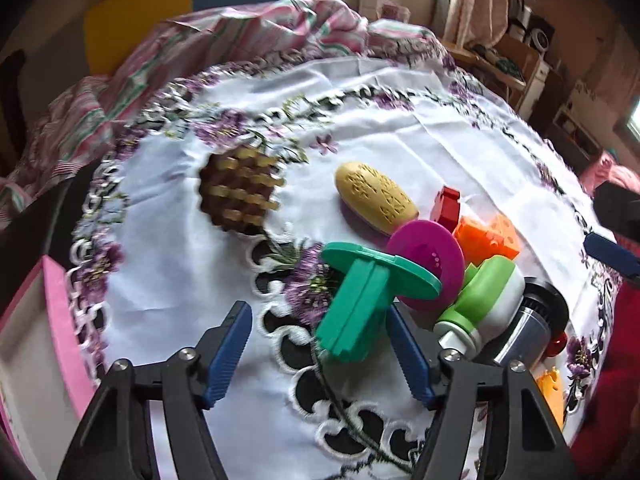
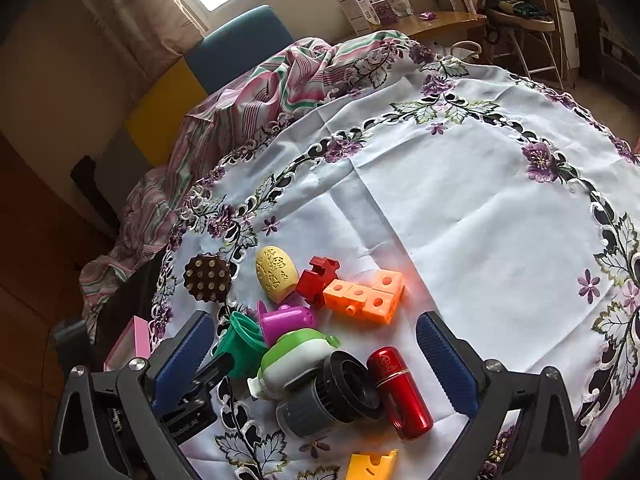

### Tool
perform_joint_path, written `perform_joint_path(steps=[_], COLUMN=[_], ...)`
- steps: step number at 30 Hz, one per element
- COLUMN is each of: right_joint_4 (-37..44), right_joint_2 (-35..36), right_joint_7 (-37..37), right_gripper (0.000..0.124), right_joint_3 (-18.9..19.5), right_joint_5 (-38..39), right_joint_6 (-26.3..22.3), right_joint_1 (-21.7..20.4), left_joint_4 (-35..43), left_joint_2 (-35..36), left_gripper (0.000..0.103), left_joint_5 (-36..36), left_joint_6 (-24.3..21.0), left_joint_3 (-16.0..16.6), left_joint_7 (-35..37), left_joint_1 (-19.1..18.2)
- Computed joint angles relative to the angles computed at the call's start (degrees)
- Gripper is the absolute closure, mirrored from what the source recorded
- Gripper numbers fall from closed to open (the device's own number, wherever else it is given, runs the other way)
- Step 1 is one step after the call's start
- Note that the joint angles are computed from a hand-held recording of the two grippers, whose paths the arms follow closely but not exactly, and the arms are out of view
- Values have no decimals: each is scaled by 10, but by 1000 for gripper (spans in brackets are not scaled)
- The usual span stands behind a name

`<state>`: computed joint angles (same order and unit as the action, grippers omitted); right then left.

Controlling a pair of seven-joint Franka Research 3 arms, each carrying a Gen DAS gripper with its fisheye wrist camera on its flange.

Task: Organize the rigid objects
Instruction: 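Grasp the green plunger toy with the left gripper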

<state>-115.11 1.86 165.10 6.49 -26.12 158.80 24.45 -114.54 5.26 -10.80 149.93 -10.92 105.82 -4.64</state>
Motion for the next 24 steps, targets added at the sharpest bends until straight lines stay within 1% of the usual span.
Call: perform_joint_path(steps=[1, 2, 3, 4, 5, 6, 7, 9, 14, 15, 17, 18, 20, 24], right_joint_4=[0, 1, 2, 1, 1, 1, 2, 4, 20, 23, 31, 38, 53, 109], right_joint_2=[0, 1, 1, 1, 0, 0, 0, 2, 11, 13, 20, 25, 35, 74], right_joint_7=[0, -2, -3, -3, -1, 1, 2, -6, -36, -43, -70, -86, -112, -182], right_gripper=[21, 21, 21, 21, 21, 22, 24, 27, 33, 33, 34, 35, 35, 35], right_joint_3=[0, 0, 0, 0, -1, -1, -1, 0, 2, 2, 3, 4, 5, 4], right_joint_5=[0, 2, 3, 3, 1, -2, -5, 1, 8, 12, 31, 42, 50, 71], right_joint_6=[-1, -3, -4, -5, -6, -9, -10, -11, -30, -36, -43, -51, -67, -111], right_joint_1=[0, 0, 0, 0, 0, 1, 0, 0, 7, 8, 11, 13, 20, 38], left_joint_4=[8, 16, 23, 16, 8, 1, -11, -41, -109, -120, -142, -149, -159, -184], left_joint_2=[10, 19, 26, 23, 17, 9, -1, -27, -103, -116, -141, -151, -165, -189], left_gripper=[41, 64, 73, 73, 73, 73, 73, 73, 75, 81, 84, 93, 93, 97], left_joint_5=[-1, -5, -1, -4, -25, -40, -39, -10, -24, -30, -32, -37, -45, -56], left_joint_6=[-5, -13, -24, -11, -5, -7, 1, 25, 66, 72, 80, 75, 63, 66], left_joint_3=[-2, -5, -5, -6, -11, -12, -10, -2, 23, 30, 44, 54, 69, 93], left_joint_7=[6, 14, 11, 11, 28, 38, 37, 19, 16, 17, 10, 11, 8, 14], left_joint_1=[-1, -1, -1, 0, 5, 8, 7, 2, -5, -8, -12, -14, -16, -19])
